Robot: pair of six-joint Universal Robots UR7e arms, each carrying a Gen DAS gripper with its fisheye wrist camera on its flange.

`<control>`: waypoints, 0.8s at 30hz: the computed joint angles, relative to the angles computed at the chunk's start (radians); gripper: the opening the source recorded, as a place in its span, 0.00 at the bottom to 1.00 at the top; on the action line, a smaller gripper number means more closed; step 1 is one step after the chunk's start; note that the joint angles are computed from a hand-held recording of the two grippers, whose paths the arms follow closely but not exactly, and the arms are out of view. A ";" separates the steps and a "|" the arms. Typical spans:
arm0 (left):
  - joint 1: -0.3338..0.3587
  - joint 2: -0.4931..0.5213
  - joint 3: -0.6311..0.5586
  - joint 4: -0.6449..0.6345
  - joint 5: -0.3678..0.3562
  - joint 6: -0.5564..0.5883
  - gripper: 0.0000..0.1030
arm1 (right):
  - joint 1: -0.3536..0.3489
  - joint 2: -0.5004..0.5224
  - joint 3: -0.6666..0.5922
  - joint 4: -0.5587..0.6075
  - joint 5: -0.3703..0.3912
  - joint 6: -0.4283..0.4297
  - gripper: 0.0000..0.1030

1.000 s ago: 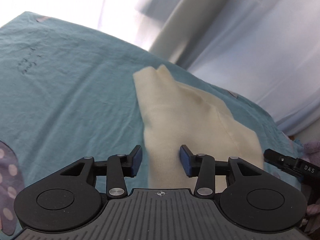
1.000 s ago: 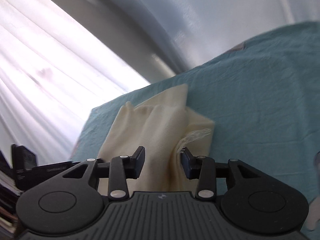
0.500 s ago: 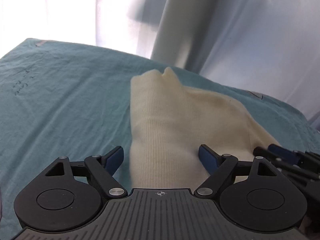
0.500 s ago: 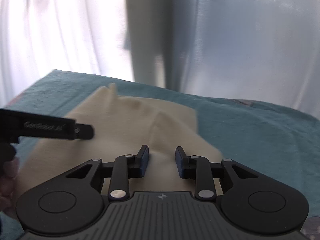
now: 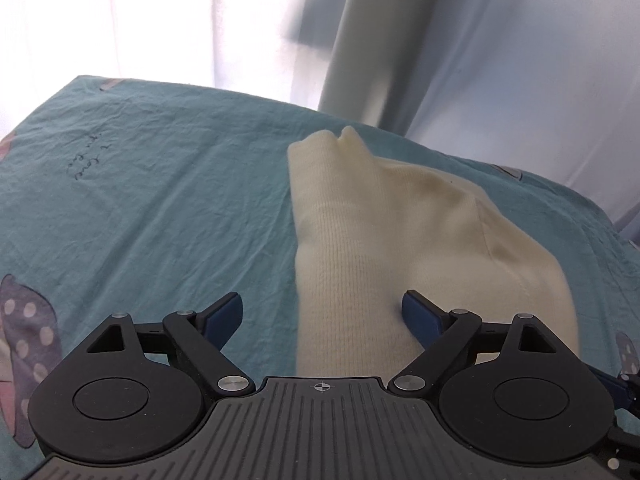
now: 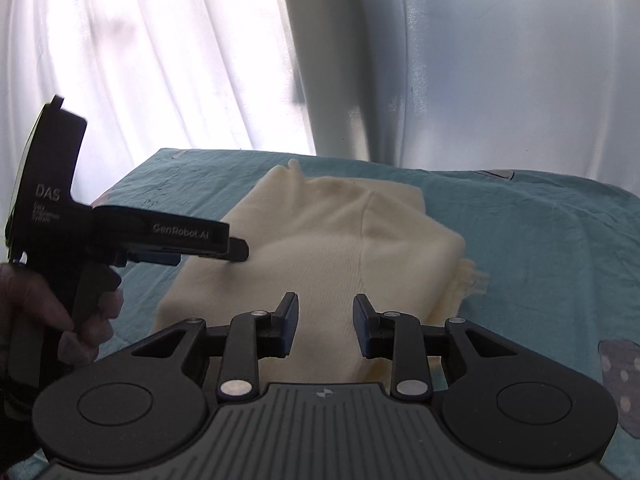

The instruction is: Fold small clothes

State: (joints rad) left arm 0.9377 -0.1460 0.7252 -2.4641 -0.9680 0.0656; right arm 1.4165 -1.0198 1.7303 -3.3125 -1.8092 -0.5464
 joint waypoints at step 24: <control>-0.017 -0.254 0.470 -0.083 0.053 -0.057 0.91 | -0.070 -0.078 0.142 -0.074 0.136 0.112 0.53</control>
State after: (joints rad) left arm 0.9202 -0.4003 1.1949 -2.5471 -0.9147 0.0085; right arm 1.3463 -1.0975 1.8721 -3.3862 -1.6734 -0.4343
